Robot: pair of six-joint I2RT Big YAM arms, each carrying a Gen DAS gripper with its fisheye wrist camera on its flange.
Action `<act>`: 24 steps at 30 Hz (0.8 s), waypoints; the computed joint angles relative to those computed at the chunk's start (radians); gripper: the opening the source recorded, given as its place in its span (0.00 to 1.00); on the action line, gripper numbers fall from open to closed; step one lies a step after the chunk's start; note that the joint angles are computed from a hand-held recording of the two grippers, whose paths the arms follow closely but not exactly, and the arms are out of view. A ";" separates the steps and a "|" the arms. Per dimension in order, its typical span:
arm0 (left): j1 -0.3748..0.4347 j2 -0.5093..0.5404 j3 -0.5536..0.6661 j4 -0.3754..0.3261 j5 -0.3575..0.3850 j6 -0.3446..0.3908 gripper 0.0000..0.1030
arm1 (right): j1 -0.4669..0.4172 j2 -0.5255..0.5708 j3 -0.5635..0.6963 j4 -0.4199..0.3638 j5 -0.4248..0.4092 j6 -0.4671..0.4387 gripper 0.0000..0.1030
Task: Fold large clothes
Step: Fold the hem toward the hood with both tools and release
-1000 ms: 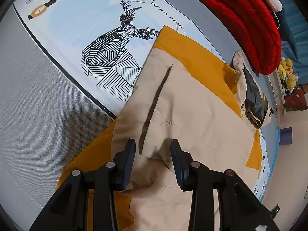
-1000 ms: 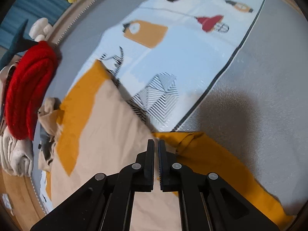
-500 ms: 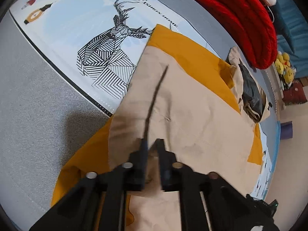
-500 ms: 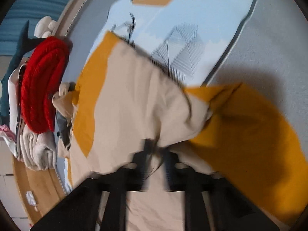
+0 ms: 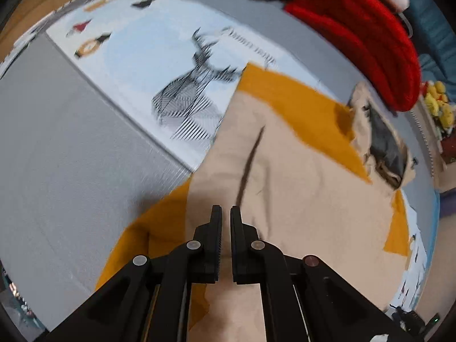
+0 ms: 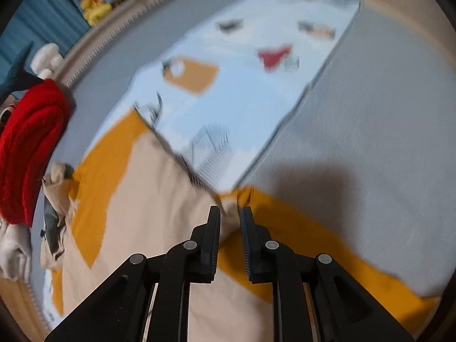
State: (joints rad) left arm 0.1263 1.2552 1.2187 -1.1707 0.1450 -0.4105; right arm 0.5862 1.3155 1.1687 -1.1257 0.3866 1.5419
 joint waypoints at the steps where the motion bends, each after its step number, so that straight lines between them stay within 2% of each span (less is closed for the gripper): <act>1: -0.007 0.007 0.005 0.005 0.002 0.020 0.14 | 0.002 0.000 0.009 0.014 0.024 -0.025 0.22; 2: -0.017 0.022 0.013 0.001 -0.006 0.052 0.29 | 0.004 0.000 0.015 0.052 0.036 -0.074 0.24; 3: -0.024 0.033 0.015 -0.001 -0.017 0.062 0.41 | -0.003 0.002 0.017 0.111 0.017 -0.149 0.31; 5: -0.027 0.060 0.014 -0.011 -0.031 0.064 0.42 | -0.022 0.017 0.017 0.223 -0.078 -0.292 0.38; 7: -0.023 0.078 0.005 -0.016 -0.011 0.050 0.41 | -0.038 0.050 0.023 0.296 -0.195 -0.393 0.41; 8: -0.017 0.086 0.001 -0.019 0.011 0.041 0.36 | -0.044 0.070 0.029 0.308 -0.252 -0.429 0.42; 9: -0.013 0.088 -0.004 -0.017 0.031 0.035 0.22 | -0.046 0.087 0.036 0.302 -0.282 -0.447 0.42; 11: -0.010 0.086 -0.004 -0.017 0.067 0.037 0.02 | -0.046 0.130 0.057 0.249 -0.315 -0.470 0.42; 13: -0.034 0.043 -0.006 -0.017 -0.038 0.009 0.00 | -0.051 0.147 0.059 0.216 -0.327 -0.469 0.42; 14: -0.057 0.017 -0.007 -0.020 -0.117 -0.002 0.00 | -0.051 0.152 0.063 0.200 -0.324 -0.467 0.42; 16: -0.090 -0.011 -0.005 -0.043 -0.192 -0.036 0.00 | -0.049 0.157 0.072 0.178 -0.305 -0.476 0.42; 18: -0.097 -0.022 -0.005 -0.056 -0.235 -0.085 0.00 | -0.040 0.163 0.086 0.147 -0.272 -0.481 0.42; 20: -0.104 -0.051 -0.009 -0.032 -0.303 -0.113 0.00 | -0.036 0.163 0.090 0.126 -0.244 -0.475 0.42; 22: -0.117 -0.063 0.002 0.026 -0.291 -0.081 0.07 | -0.029 0.166 0.097 0.108 -0.217 -0.466 0.42; 23: -0.126 -0.065 0.005 0.048 -0.268 -0.052 0.20 | -0.026 0.167 0.101 0.096 -0.200 -0.466 0.42; 24: -0.134 -0.060 0.007 0.065 -0.229 -0.014 0.37 | -0.024 0.168 0.103 0.088 -0.190 -0.473 0.42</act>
State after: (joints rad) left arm -0.0081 1.1951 1.2253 -1.1056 -0.0836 -0.4241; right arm 0.5621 1.4835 1.2718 -1.0381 0.1970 1.0690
